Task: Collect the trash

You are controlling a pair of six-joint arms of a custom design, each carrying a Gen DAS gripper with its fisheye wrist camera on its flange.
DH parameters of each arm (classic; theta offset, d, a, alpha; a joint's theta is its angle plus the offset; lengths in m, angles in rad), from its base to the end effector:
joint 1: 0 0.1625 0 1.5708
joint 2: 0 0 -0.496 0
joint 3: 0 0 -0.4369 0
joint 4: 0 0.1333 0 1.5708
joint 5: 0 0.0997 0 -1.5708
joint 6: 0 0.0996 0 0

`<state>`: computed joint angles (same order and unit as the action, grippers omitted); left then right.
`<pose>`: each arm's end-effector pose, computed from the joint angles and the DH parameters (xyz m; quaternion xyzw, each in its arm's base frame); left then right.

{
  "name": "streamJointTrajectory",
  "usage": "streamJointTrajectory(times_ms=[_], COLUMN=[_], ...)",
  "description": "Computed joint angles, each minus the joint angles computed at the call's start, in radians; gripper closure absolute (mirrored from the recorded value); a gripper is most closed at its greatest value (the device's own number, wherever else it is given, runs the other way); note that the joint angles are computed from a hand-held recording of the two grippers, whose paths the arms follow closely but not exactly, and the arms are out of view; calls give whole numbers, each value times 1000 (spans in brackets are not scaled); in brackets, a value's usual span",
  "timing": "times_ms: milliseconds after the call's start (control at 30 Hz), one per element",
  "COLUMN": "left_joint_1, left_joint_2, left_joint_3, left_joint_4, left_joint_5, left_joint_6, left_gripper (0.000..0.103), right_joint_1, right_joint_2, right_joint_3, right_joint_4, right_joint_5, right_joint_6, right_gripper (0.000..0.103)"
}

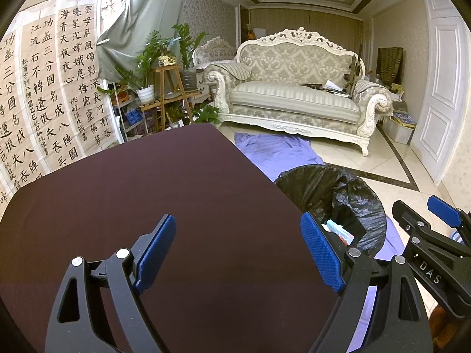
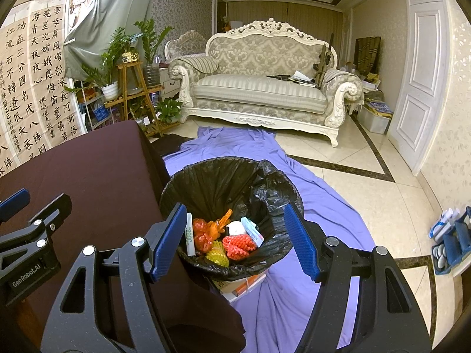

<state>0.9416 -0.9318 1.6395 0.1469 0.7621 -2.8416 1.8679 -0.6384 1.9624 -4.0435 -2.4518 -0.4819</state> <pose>-0.1857 -0.6041 0.1593 0.2625 0.8316 -0.3783 0.3107 0.2307 -0.5607 0.0994 0.0741 -0.7905 0.4563 0.4018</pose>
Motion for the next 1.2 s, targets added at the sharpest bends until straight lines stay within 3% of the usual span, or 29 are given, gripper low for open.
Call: streamJointTrajectory(times_ms=[900,1200], left_joint_1=[-5,-29], left_joint_2=[5,2], left_joint_3=[-5,37], left_joint_4=[6,-49], left_joint_5=[-7,-27], left_joint_6=[-14,-21], left_gripper=[19,19], right_joint_1=[-2,-1], right_joint_2=[1,1], right_joint_3=[2,3], right_joint_4=[-5,-4], right_joint_5=[2,1], right_joint_6=[-1,0], right_gripper=[36,36])
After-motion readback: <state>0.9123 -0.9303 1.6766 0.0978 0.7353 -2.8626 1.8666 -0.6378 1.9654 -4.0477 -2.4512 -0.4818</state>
